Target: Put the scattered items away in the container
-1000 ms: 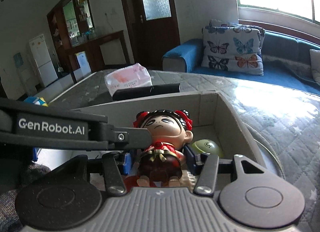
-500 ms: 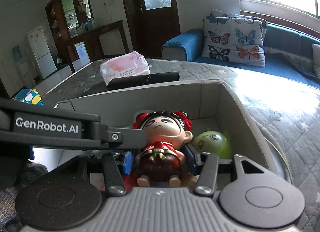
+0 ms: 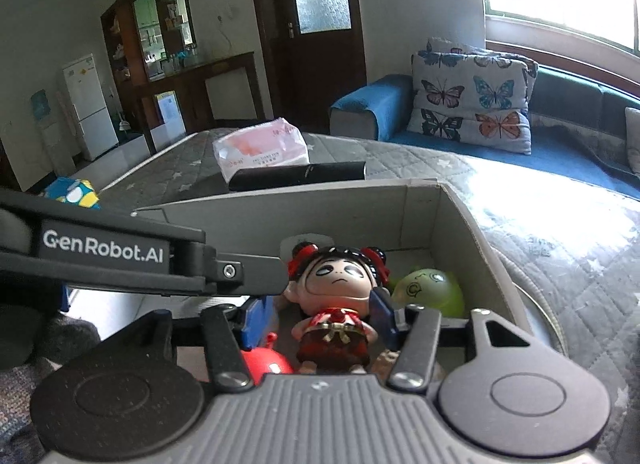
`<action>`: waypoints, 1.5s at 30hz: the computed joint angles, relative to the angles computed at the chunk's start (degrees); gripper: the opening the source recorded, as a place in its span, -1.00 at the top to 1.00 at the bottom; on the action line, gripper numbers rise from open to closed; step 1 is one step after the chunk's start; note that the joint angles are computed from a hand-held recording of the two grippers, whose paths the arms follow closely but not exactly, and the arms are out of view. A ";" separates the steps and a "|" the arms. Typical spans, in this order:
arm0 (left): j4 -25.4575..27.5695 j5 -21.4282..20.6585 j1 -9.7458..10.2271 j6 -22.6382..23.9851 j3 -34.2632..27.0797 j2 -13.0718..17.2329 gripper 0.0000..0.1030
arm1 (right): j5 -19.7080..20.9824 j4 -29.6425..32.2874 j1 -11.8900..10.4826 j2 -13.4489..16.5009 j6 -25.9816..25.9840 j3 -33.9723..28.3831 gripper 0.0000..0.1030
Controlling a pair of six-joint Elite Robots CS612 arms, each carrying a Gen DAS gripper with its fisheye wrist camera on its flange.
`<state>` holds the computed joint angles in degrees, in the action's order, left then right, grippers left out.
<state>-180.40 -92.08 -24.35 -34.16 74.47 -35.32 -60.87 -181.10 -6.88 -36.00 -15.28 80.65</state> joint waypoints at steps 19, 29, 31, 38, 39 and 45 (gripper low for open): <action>-5.72 3.96 -3.91 1.71 11.41 -6.74 0.37 | 2.43 -11.43 -2.65 -6.43 0.60 13.16 -0.69; -7.64 7.89 -6.90 3.69 17.16 -9.47 0.37 | 3.35 -16.68 -4.48 -8.73 1.24 19.95 -0.87; -7.90 8.68 -7.47 4.30 18.09 -9.82 0.37 | 3.76 -17.49 -4.88 -8.89 1.79 20.96 -0.90; -8.68 10.21 -8.94 5.68 20.24 -10.35 0.37 | 3.81 -18.53 -5.99 -9.70 2.53 24.04 -1.00; -8.78 10.08 -9.03 5.59 20.45 -10.41 0.37 | 3.51 -18.90 -6.03 -9.84 2.40 24.48 -1.00; -9.98 11.47 -9.97 7.30 21.55 -10.62 0.37 | 2.54 -20.48 -6.35 -10.38 2.89 26.28 -1.00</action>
